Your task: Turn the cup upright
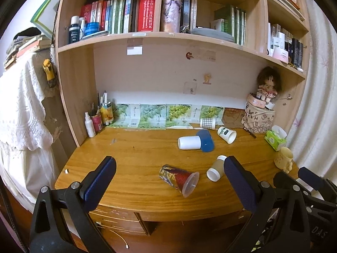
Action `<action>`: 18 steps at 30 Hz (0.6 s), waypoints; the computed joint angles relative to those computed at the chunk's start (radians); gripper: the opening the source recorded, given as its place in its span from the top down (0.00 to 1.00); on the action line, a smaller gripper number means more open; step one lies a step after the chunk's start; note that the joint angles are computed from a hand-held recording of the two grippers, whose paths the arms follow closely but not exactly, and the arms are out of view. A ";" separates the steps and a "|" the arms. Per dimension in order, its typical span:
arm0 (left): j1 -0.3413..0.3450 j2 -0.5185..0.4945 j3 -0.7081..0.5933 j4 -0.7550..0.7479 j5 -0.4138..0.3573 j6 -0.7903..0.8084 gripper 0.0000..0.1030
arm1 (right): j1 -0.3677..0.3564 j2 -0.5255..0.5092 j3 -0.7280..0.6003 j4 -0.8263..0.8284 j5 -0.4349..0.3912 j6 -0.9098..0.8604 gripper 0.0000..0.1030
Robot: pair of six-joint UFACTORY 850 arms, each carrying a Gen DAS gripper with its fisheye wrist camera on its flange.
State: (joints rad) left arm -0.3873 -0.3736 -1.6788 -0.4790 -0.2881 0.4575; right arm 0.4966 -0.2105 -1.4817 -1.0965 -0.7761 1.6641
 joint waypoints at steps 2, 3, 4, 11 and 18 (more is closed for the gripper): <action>0.011 -0.007 -0.007 -0.055 -0.022 0.058 0.01 | 0.006 -0.013 -0.016 0.018 -0.012 -0.004 0.17; 0.016 -0.010 -0.008 -0.087 -0.031 0.091 0.01 | 0.008 -0.017 -0.019 0.025 -0.013 -0.005 0.17; 0.019 -0.013 -0.013 -0.096 -0.040 0.101 0.01 | 0.011 -0.022 -0.026 0.029 -0.017 -0.004 0.17; 0.033 -0.053 -0.073 -0.099 -0.125 0.105 0.01 | 0.013 -0.044 -0.055 0.084 -0.028 -0.025 0.17; 0.036 -0.122 -0.167 -0.015 -0.226 0.009 0.01 | -0.017 -0.052 -0.060 0.167 0.017 -0.065 0.17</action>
